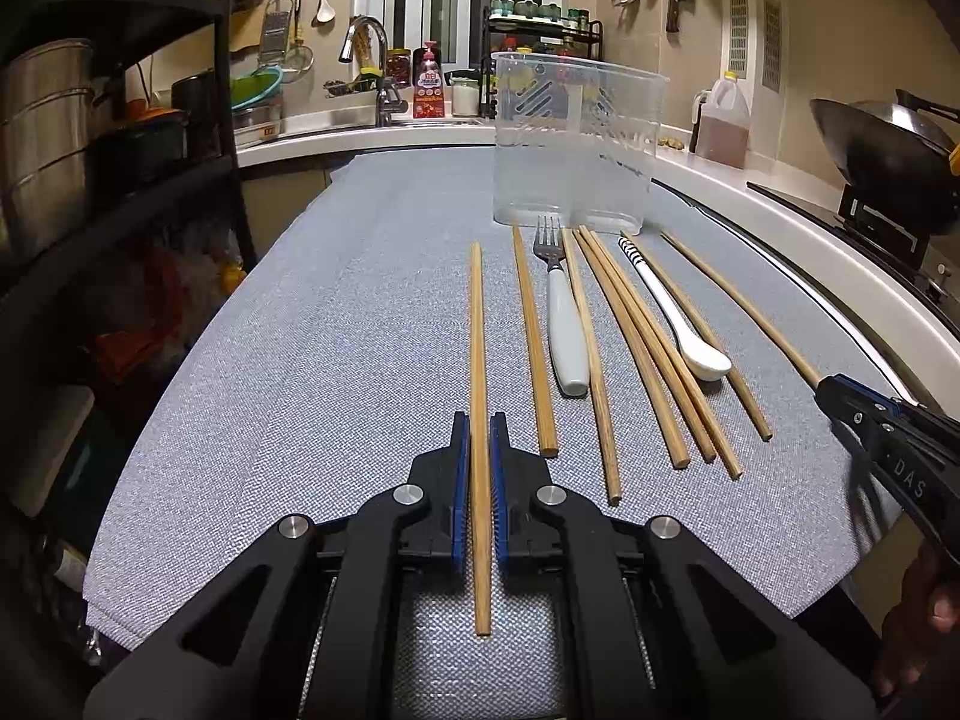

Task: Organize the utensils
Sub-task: 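Lift the held chopsticks with both tools, tilting them upright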

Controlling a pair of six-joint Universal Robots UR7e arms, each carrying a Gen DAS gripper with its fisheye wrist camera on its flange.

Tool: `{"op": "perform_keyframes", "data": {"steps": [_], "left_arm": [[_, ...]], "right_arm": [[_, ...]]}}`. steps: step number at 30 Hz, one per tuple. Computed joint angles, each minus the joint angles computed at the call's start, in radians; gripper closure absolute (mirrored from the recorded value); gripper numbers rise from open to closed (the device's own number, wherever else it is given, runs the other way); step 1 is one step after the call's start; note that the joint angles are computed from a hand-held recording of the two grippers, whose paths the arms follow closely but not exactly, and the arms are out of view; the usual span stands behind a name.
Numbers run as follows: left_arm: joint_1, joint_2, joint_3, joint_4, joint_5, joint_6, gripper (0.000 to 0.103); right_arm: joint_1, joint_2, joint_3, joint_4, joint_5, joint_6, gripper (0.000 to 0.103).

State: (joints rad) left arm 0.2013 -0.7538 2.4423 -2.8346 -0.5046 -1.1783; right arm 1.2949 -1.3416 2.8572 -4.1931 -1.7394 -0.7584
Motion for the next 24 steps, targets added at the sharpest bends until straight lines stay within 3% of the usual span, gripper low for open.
{"op": "perform_keyframes", "data": {"steps": [24], "left_arm": [[-0.002,-0.022,0.005,0.071,0.014,-0.073,0.096]], "right_arm": [[0.037,0.074,-0.016,-0.084,-0.042,-0.036,0.093]]}}
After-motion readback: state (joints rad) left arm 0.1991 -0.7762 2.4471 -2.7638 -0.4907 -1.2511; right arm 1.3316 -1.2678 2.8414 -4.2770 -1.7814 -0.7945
